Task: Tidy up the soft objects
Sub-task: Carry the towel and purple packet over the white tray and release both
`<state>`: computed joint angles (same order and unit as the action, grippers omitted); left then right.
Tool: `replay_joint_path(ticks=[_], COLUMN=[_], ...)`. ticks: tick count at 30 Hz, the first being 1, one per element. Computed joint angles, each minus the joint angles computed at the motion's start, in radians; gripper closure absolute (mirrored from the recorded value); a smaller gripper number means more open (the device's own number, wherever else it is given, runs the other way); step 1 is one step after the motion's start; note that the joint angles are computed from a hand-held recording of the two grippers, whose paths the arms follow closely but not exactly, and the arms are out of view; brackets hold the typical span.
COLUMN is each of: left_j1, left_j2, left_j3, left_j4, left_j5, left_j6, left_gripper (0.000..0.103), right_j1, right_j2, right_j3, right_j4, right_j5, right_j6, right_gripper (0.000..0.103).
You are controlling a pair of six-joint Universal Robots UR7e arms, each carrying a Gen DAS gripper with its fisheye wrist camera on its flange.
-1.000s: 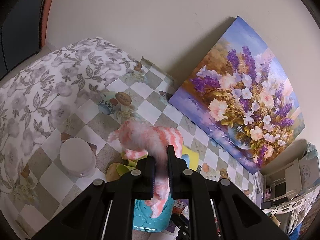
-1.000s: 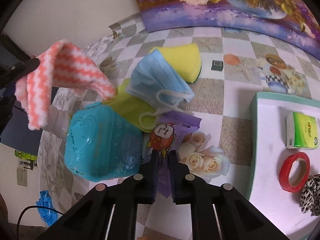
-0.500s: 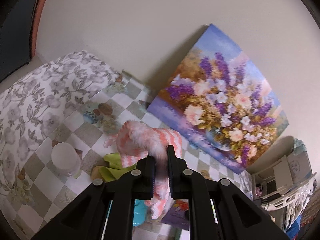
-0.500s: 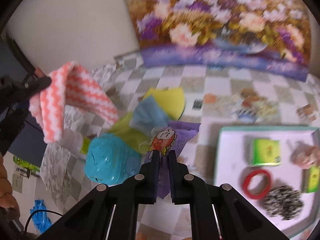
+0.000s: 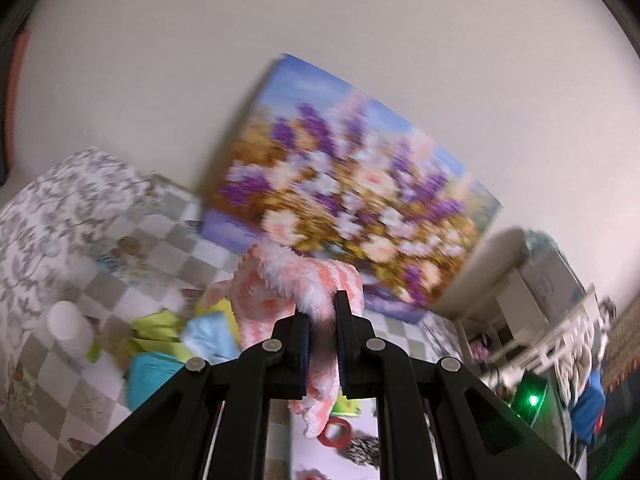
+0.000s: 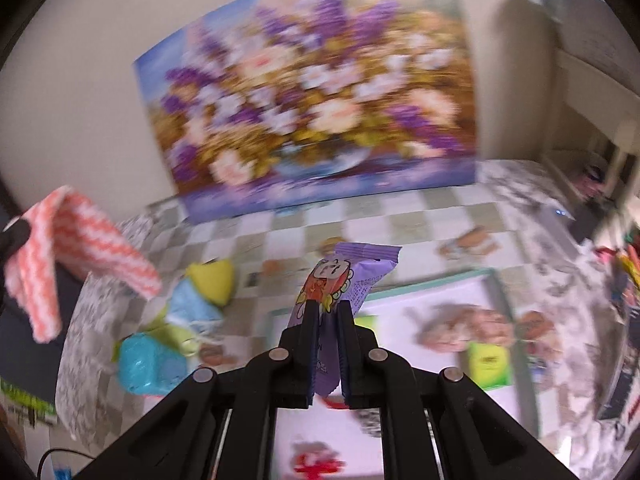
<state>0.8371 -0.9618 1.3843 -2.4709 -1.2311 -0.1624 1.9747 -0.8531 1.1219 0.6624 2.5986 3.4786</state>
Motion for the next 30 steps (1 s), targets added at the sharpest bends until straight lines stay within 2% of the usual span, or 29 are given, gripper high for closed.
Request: replay_joint_path(ticks=[4,9,15,21,26,30], left_j1=[-0.033,-0.077,-0.115,-0.127,-0.108,-0.084], left_j2=[0.014,0.039,0.084,0.123,0.18,0.215], left_j3=[0.019,0.048,0.065,0.075,0.067,0.064], left_j4=[0.033,0.063,0.125,0.186,0.241,0.305], left_j5=[-0.052,-0.076,-0.148,-0.217,-0.164,-0.12], left_j6=[0.017,0.046,0.066,0.069,0.034,-0.007], left_gripper=[0.092,0.092,0.092,0.092,0.092,0.092], right_j1=[-0.007,-0.019,-0.05,-0.096,-0.154,-0.185], right_j2=[-0.068,-0.14,-0.206,-0.234,-0.208,-0.181], right_j3=[0.071,0.152,0.234,0.279,0.283,0.281], right_j4=[-0.001,0.014,0.045,0.056,0.099,0.122], right_j5=[0.045,0.082,0.089,0.032,-0.065,-0.114], right_j6=[0.051,0.116,0.19,0.223,0.248,0.253], right_gripper=[0.094,0.094,0.094,0.094,0.094,0.093])
